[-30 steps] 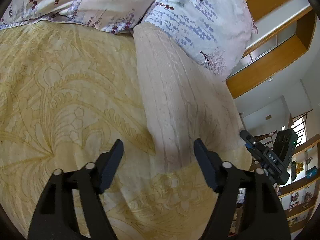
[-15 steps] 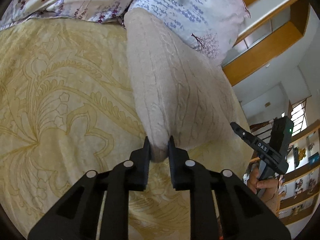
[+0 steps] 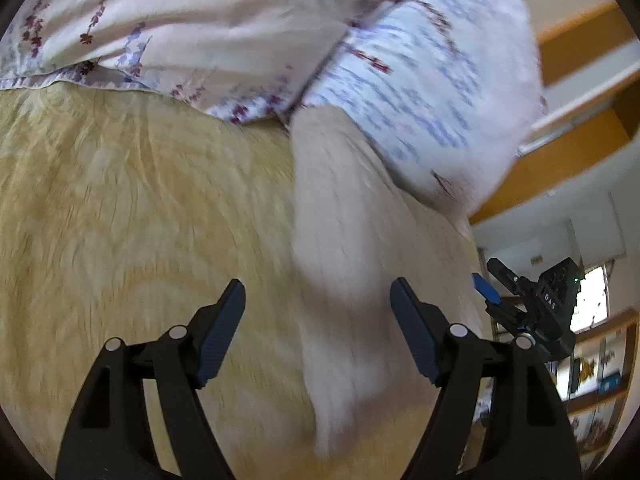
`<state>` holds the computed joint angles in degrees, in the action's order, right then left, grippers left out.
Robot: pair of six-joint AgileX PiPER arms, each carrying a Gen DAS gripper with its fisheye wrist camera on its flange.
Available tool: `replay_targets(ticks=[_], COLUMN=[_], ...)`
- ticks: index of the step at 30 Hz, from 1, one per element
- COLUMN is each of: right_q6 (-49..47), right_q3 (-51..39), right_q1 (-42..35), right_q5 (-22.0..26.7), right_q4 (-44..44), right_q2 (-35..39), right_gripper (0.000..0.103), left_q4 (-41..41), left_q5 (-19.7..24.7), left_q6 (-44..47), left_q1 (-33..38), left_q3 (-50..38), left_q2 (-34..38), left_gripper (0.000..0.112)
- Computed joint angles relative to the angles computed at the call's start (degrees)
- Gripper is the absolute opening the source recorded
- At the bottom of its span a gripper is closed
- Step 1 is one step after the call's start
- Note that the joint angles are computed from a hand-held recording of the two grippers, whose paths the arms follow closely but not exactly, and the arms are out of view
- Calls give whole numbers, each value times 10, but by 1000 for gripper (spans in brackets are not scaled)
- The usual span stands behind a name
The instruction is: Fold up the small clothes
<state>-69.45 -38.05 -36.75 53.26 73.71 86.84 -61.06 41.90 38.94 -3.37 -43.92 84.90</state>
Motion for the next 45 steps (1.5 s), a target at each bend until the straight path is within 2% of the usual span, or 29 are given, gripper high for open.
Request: replay_targets(ticks=[3, 6, 7, 9, 11, 13, 15, 17, 19, 21, 22, 23, 25, 26, 28, 30, 31, 32, 36, 38, 41, 42, 45], right_q6=[41, 44, 17, -43, -124, -152, -135, -95, -57, -43, -44, -44, -58, -79, -106, -128, -146, -156, -184, -164, -161, -153, -125], right_q3=[-47, -65, -54, -20, 29, 54, 48, 27, 7, 6, 10, 18, 42, 61, 91, 109, 125, 140, 172, 164, 169, 174, 197], right_q1=[42, 65, 70, 70, 47, 32, 48, 86, 110, 103, 88, 67, 25, -2, -44, -69, -70, -56, -45, 6, 35, 33, 0], right_q5=[-29, -32, -34, -43, -30, -49, -101, -164, -188, -175, -155, -132, -92, -65, -14, 11, 8, -15, -75, -143, -201, -203, -178], right_q4=[-10, -5, 10, 50, 105, 129, 121, 96, 66, 55, 54, 46, 36, 34, 15, 2, 6, 17, 75, 77, 77, 74, 48], right_q2=[48, 75, 69, 29, -30, -69, -60, -19, 18, 18, 11, -2, -28, -42, -55, -58, -67, -84, -141, -135, -132, -149, -230], right_gripper=[57, 25, 11, 10, 9, 9, 9, 9, 10, 13, 19, 33, 53, 53, 53, 52, 34, 12, 10, 10, 11, 13, 30], left_q4=[-18, -34, -35, -40, -41, -43, -40, -38, -37, -33, -28, -22, -12, -11, -8, -2, 6, 12, 63, 102, 180, 201, 244], left_q5=[-1, -9, -11, -8, -11, -13, -6, -18, -22, -16, -13, -12, -10, -6, -8, -13, -20, -30, -81, -108, -145, -151, -160], left_q6=[-1, -4, -6, -5, 0, 10, 13, 9, 12, 16, 17, 19, 23, 29, 37, 40, 34, 28, -31, -71, -151, -170, -207], left_q1=[0, -7, -9, -9, -11, -11, -10, -25, -32, -31, -31, -30, -30, -30, -36, -47, -58, -69, -126, -153, -196, -203, -213], left_q3=[-29, -51, -56, -58, -53, -42, -32, -29, -24, -16, -11, -4, 13, 21, 41, 55, 59, 63, 75, 76, 75, 74, 76], left_q2=[39, 66, 71, 75, 68, 58, 49, 46, 37, 23, 14, 3, -21, -30, -49, -62, -68, -74, -98, -106, -110, -111, -116], left_gripper=[76, 76, 76, 76, 75, 75, 75, 75, 75, 75, 75, 75, 75, 75, 75, 75, 75, 75, 76, 76, 76, 76, 76])
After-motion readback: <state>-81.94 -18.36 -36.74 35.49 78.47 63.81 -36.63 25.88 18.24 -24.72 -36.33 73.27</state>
